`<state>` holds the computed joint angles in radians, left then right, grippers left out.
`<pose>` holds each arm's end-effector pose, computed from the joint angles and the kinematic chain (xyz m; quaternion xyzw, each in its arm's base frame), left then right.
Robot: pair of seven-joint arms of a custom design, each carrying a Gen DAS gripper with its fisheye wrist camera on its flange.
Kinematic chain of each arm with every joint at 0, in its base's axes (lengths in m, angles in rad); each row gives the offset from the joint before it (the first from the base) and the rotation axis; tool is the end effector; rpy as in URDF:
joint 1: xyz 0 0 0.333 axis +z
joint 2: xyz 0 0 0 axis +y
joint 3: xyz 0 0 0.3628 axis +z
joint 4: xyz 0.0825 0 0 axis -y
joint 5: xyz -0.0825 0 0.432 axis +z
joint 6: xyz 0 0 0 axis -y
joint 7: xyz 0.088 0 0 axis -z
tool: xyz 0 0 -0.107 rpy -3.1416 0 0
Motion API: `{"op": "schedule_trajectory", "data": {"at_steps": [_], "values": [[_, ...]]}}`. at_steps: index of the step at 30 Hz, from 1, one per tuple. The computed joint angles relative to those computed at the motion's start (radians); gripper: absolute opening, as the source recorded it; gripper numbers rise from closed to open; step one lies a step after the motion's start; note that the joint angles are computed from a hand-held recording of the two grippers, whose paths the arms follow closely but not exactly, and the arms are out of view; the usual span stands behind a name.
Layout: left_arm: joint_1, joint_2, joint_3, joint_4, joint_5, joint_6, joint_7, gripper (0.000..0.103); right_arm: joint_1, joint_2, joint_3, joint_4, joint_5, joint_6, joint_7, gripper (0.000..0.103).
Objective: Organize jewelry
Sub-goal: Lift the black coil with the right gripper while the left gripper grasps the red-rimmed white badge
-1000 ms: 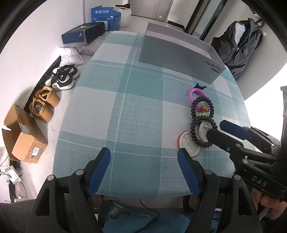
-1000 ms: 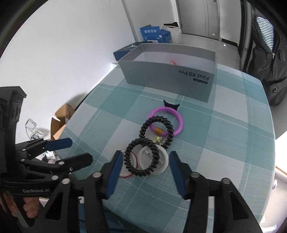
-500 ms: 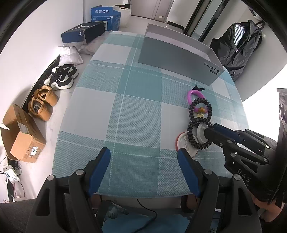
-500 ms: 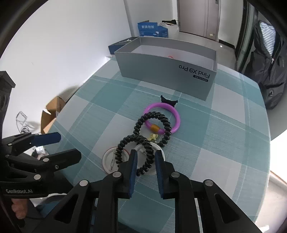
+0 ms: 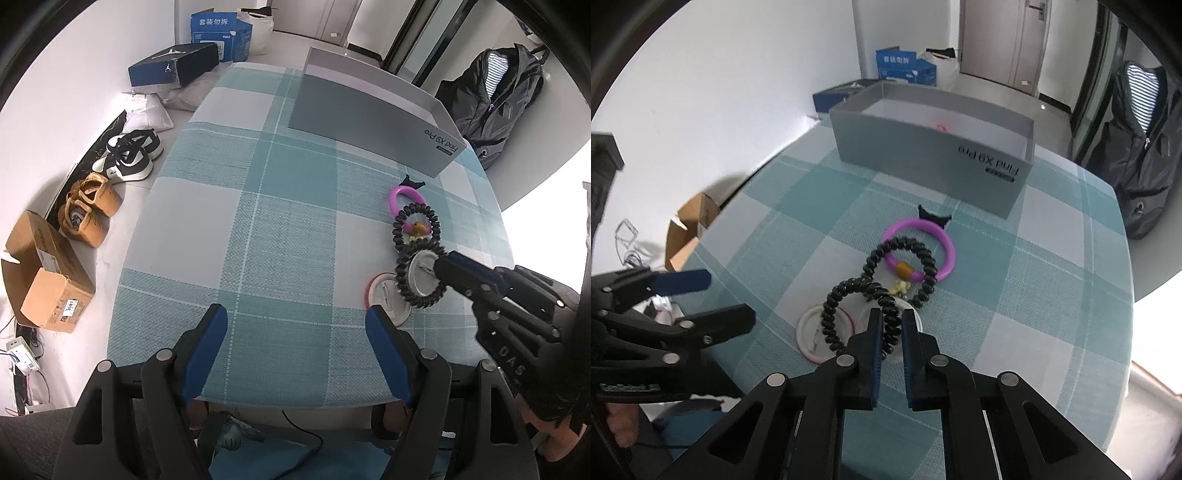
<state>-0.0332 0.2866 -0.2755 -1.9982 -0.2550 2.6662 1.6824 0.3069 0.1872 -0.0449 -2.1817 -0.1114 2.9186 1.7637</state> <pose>0.6557 -0.1902 0.3762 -0.6210 0.7517 -0.2198 0.0310 0.6160 0.1732 0.3769 -0.7369 0.6187 -0.1693 0.2136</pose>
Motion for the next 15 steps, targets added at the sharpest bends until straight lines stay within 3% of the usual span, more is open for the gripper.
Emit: {"op": "schedule_trajectory", "data": {"at_steps": [15], "values": [[0.005, 0.002, -0.053, 0.001, -0.075, 0.003, 0.175, 0.073, -0.076, -0.068, 0.041, -0.060, 0.219, 0.102, -0.095, 0.009]]}}
